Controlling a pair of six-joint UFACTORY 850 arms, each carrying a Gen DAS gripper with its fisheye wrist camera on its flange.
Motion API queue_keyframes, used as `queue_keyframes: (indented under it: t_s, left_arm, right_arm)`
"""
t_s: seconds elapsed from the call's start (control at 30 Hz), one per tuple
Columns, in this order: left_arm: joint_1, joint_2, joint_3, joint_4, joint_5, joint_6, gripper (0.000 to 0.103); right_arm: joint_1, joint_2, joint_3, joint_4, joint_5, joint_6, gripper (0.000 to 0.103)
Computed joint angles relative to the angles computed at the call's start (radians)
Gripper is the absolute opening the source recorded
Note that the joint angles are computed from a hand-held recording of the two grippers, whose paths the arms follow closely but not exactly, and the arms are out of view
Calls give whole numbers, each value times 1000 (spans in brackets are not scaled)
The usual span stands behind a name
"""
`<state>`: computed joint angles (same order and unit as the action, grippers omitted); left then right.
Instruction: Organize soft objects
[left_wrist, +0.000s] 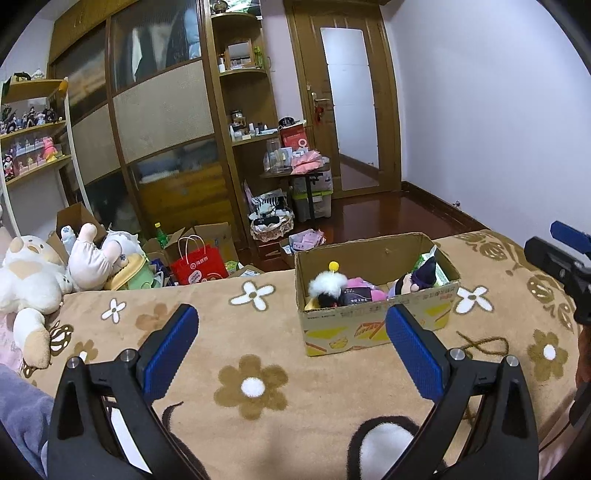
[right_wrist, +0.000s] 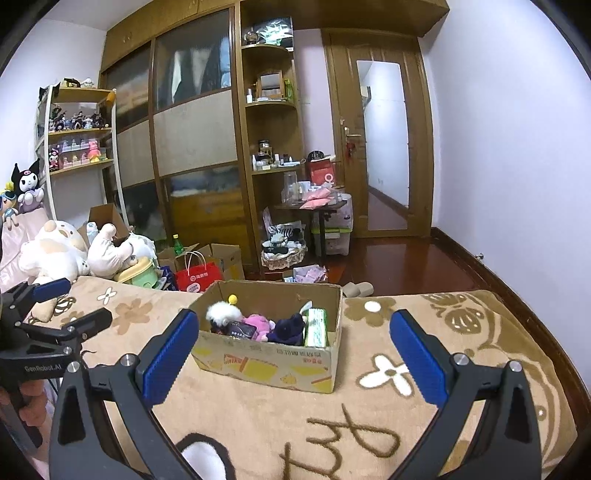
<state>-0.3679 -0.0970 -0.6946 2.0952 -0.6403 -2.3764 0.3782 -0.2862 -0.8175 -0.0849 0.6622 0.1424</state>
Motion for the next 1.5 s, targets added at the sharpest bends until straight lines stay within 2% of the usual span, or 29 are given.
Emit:
queue_keyframes:
  t_s: [0.6, 1.5]
  left_arm:
    - [44, -60, -50, 19, 73, -43, 100]
    - [42, -77, -53, 9, 70, -50, 100]
  right_arm:
    - [-20, -74, -39, 49, -7, -6, 103]
    - [-17, -87, -46, 56, -13, -7, 103]
